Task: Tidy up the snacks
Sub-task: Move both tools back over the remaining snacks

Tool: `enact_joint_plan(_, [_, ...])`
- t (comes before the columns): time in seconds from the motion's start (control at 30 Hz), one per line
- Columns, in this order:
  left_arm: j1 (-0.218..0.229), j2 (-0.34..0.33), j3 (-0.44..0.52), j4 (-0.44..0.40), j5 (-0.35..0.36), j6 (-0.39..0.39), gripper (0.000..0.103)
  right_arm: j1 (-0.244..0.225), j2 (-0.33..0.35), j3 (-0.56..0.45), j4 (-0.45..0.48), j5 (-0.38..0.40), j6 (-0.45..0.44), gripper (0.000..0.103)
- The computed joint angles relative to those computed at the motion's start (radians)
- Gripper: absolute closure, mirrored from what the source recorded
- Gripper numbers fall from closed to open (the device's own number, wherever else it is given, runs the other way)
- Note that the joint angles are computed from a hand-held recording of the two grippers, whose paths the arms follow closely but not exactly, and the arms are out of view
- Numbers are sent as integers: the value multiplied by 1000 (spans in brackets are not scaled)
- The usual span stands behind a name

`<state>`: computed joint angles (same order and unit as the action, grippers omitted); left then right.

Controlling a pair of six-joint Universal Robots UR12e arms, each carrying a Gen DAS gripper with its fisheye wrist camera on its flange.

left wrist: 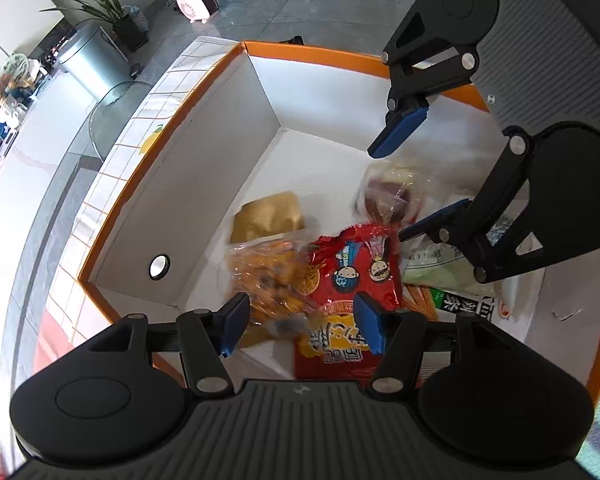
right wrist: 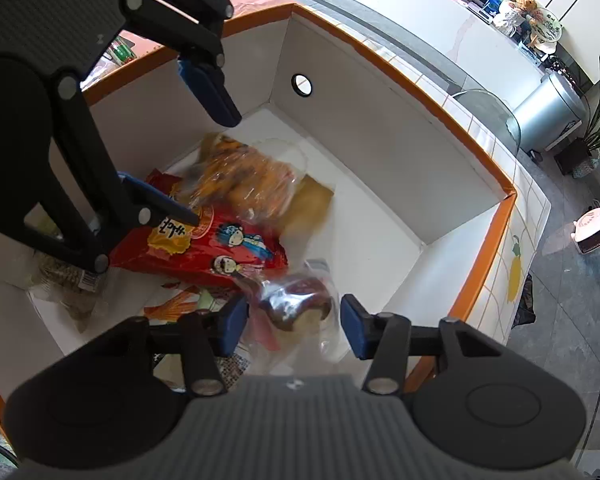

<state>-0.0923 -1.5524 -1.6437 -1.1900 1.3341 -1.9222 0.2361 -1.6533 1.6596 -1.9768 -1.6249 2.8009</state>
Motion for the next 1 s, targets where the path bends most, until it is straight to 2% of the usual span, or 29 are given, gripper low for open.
enact_joint_plan(0.13, [15, 17, -5, -6, -23, -21, 33, 10, 0, -9, 3, -19, 25, 43])
enact_joint_plan(0.37, [61, 52, -4, -18, -76, -118, 33, 15, 2, -45, 48, -7, 114, 40])
enact_joint_plan(0.47, [88, 72, -4, -28, -92, -179, 33, 17, 12, -82, 116, 5, 180, 38])
enact_joint_plan(0.53, [107, 90, -11, -17, -95, -255, 33, 20, 27, -123, 195, 10, 242, 37])
enact_joint_plan(0.6, [132, 114, -27, 1, -105, -328, 33, 31, 42, -159, 265, 9, 321, 37])
enact_joint_plan(0.73, [196, 162, -52, -6, -126, -437, 32, 42, 48, -190, 301, 78, 409, 37])
enact_joint_plan(0.83, [245, 186, -63, -18, -140, -494, 32, 60, 46, -199, 288, 124, 451, 35])
enact_joint_plan(1.0, [321, 217, -79, -37, -171, -531, 32, 114, 55, -206, 239, 139, 511, 34])
